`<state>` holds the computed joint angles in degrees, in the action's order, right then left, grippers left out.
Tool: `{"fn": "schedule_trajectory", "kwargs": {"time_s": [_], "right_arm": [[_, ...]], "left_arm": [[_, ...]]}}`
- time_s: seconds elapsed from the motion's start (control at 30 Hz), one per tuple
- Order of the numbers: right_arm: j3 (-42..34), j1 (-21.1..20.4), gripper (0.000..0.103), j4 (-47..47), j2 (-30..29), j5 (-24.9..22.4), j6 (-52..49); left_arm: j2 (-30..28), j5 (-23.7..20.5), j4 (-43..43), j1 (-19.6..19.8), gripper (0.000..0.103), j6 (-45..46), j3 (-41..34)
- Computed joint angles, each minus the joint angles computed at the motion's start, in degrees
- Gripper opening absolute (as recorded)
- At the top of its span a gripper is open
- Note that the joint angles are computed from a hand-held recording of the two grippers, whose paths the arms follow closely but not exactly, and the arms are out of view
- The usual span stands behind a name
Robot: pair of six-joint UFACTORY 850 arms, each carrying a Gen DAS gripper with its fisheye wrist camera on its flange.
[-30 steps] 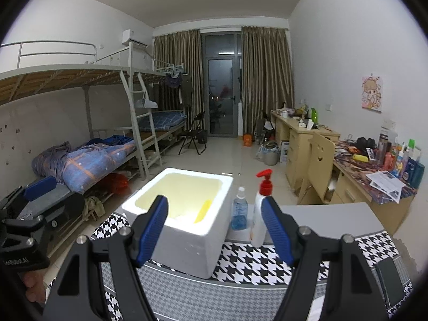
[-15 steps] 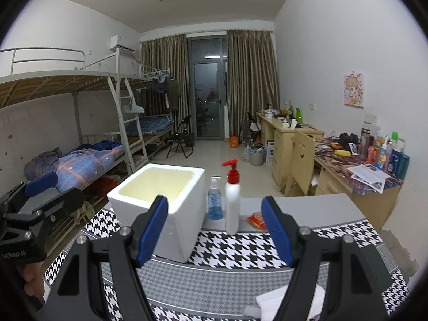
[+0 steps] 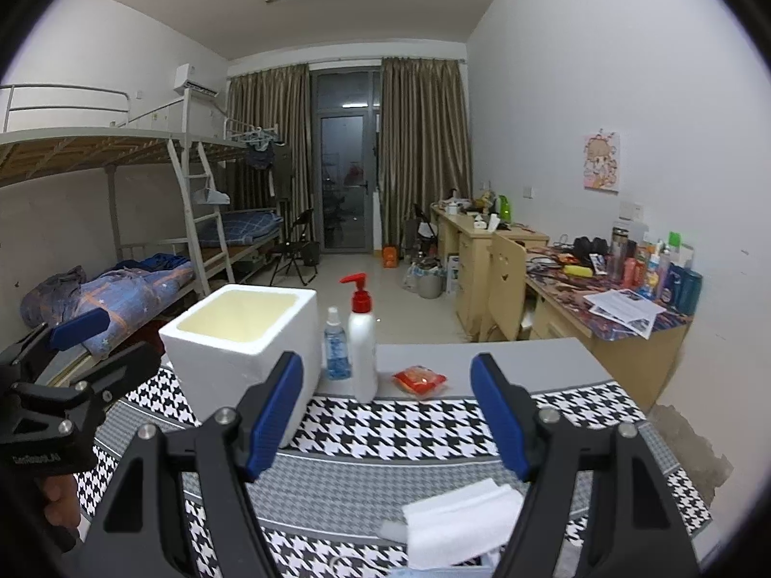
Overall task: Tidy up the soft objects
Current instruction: 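Withdraw both tools from the box back toward the table, then lower both tools toward the blue mask and grey sock on the cloth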
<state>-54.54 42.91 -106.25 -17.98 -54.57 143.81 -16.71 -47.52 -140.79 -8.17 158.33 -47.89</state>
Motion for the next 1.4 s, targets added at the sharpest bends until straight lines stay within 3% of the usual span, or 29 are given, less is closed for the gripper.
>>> {"fn": "schedule_trajectory", "kwargs": {"time_s": [0.53, 1.27, 1.4], "right_arm": [[6.1, 0.9, 0.076, 3.8, 2.2, -3.3, 3.3], [13.0, 2.1, 0.076, 8.1, 2.4, -5.2, 10.1], [15.0, 1.8, 0.076, 7.0, 3.2, -3.6, 13.7]], "left_arm": [[-1.3, -3.3, 3.1, -3.2, 0.102, 1.8, 2.5], [-6.3, -1.1, 8.9, -7.2, 0.102, 0.5, 1.1], [-6.8, -0.6, 8.8, -7.8, 0.102, 1.4, 1.3]]}}
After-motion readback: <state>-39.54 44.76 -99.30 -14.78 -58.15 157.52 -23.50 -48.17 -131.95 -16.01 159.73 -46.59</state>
